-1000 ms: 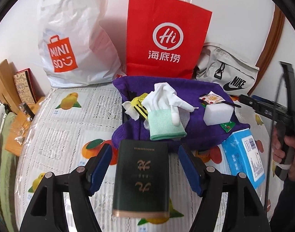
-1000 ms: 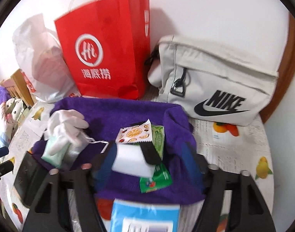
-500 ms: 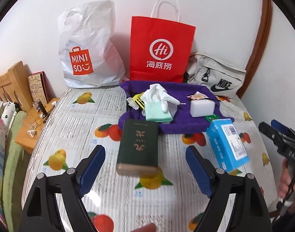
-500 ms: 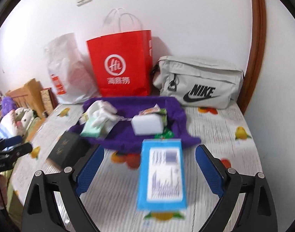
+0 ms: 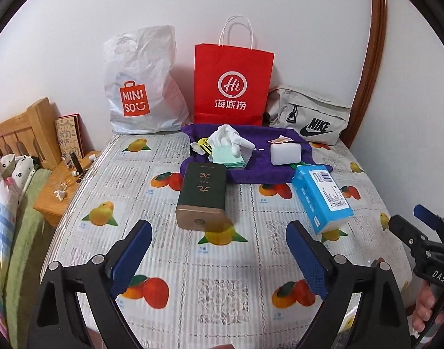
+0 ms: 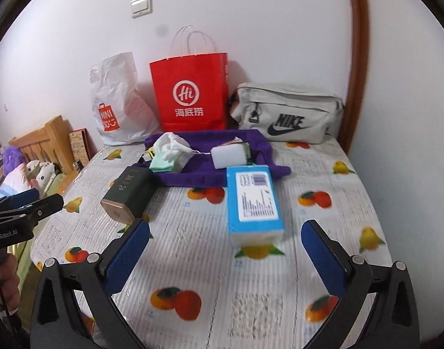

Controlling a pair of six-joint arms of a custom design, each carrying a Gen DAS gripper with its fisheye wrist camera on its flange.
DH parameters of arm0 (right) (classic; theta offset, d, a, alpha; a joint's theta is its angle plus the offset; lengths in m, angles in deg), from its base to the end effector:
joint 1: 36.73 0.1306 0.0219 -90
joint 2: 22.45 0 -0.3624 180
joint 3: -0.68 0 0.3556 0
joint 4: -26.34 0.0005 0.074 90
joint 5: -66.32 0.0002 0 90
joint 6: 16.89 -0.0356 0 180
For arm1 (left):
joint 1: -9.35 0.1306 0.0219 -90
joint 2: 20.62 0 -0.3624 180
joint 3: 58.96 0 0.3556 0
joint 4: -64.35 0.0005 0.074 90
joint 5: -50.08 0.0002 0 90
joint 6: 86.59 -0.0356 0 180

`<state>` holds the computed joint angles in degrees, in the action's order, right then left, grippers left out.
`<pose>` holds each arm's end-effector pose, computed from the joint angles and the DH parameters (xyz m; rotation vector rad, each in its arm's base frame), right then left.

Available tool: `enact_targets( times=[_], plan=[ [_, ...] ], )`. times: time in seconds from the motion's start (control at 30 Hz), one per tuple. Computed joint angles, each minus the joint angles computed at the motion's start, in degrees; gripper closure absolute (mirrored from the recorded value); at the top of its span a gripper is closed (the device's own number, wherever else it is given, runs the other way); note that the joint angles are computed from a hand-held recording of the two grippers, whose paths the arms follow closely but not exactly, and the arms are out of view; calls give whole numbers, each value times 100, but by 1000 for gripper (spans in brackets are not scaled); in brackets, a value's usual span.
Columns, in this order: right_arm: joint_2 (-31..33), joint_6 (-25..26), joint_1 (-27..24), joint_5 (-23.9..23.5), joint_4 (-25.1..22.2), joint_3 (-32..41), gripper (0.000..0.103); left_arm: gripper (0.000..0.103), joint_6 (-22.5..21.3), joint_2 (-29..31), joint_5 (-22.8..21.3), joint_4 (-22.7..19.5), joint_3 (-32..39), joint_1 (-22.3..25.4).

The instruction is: Organize soft objects

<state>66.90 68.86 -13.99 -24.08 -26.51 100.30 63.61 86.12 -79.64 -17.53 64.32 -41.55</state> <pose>0.4135 0.1730 0.4821 -0.3773 2.2960 0.2464 0.3385 -0.3812 0.4867 -0.3736 2.3156 0.0563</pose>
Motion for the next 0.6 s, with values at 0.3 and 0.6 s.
enact_targets(
  times=[0.3, 0.6],
  plan=[
    [-439, -201, 4, 151, 42, -412, 0, 10, 124, 240, -439, -476, 500, -381],
    [-652, -248, 68, 284, 40, -524, 0, 10, 384, 299, -678, -805, 673, -597]
  ],
)
